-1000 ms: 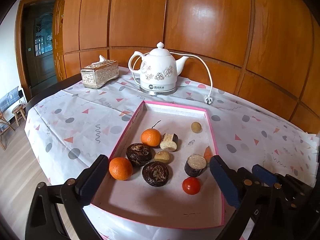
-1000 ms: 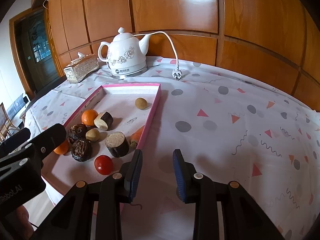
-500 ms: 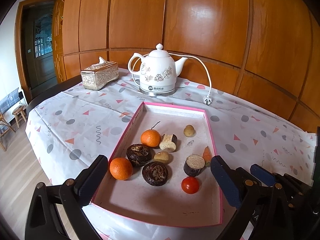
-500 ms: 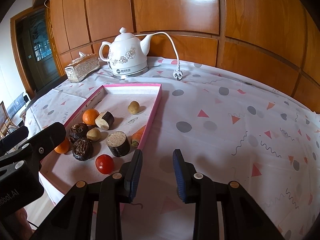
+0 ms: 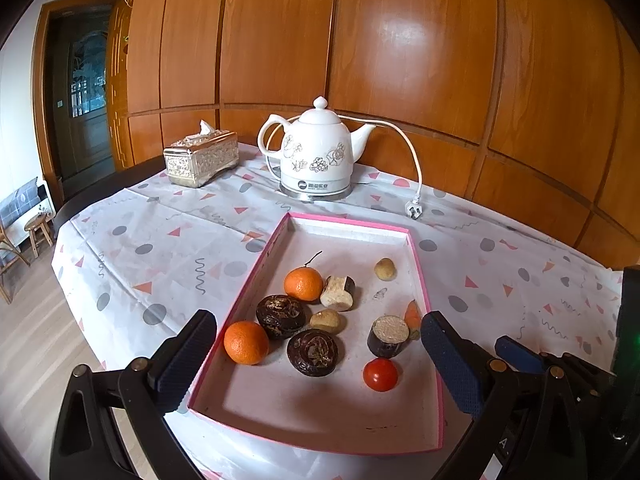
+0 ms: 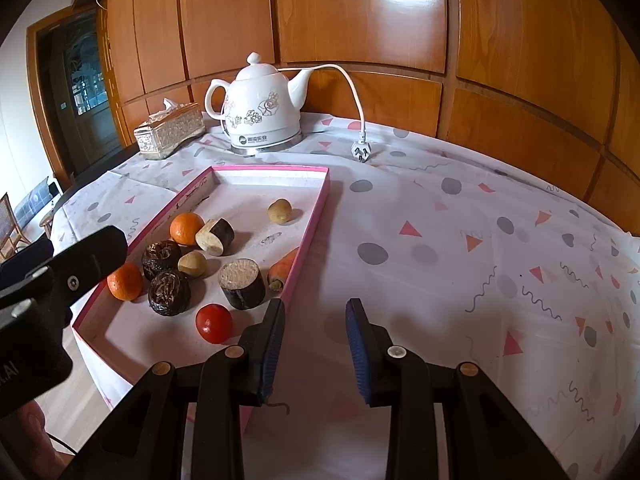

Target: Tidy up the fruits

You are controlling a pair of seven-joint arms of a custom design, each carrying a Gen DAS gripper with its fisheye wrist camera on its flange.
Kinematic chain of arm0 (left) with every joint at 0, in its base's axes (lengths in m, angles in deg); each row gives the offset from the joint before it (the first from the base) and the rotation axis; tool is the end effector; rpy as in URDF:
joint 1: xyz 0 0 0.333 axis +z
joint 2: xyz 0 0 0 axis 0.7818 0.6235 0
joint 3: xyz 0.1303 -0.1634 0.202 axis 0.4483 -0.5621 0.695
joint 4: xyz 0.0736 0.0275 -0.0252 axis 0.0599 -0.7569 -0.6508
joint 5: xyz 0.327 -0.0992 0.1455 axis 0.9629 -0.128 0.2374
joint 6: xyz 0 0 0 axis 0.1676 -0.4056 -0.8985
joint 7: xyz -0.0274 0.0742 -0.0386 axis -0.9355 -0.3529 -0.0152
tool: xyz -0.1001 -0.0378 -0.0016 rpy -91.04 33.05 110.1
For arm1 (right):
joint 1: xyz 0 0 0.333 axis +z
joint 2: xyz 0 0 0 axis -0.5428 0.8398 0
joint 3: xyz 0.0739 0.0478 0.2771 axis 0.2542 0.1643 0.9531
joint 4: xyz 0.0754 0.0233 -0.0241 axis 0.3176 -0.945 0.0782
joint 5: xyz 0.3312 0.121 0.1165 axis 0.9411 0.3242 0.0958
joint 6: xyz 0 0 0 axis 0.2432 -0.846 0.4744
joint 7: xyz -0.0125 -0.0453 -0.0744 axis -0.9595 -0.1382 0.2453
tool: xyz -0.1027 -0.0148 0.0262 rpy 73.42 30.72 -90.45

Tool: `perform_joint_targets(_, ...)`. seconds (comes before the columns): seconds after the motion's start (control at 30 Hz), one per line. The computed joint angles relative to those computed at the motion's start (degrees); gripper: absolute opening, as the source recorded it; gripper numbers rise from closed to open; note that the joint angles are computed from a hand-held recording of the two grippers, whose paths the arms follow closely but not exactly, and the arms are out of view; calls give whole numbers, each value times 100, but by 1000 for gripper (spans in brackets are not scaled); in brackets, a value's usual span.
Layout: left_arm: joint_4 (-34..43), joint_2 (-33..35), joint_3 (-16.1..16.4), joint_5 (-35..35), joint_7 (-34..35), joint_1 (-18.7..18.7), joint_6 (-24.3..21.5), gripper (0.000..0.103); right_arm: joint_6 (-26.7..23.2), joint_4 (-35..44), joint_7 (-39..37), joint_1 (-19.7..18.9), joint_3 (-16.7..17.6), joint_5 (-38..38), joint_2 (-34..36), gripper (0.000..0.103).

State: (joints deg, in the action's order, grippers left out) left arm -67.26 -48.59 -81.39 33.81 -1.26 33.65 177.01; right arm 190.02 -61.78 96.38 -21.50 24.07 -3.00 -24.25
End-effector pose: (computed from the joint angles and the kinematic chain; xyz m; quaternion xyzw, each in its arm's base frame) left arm 0.4590 -0.3303 0.5157 -0.6705 0.5820 -0.3359 0.3146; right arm 0.4880 0.2151 0.4854 -0.7014 0.5927 -0.2442 0.3116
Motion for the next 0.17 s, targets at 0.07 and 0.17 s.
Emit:
perform_joint_targets(0.07,-8,-5,4,40,-13,6,32,101,0,-3,-9,4,-5,17,-2,32)
perform_joint_targets(0.17,-34,-27,18,19,-13,18,112,101,40,-35,53,-27,0,-31,-23,32)
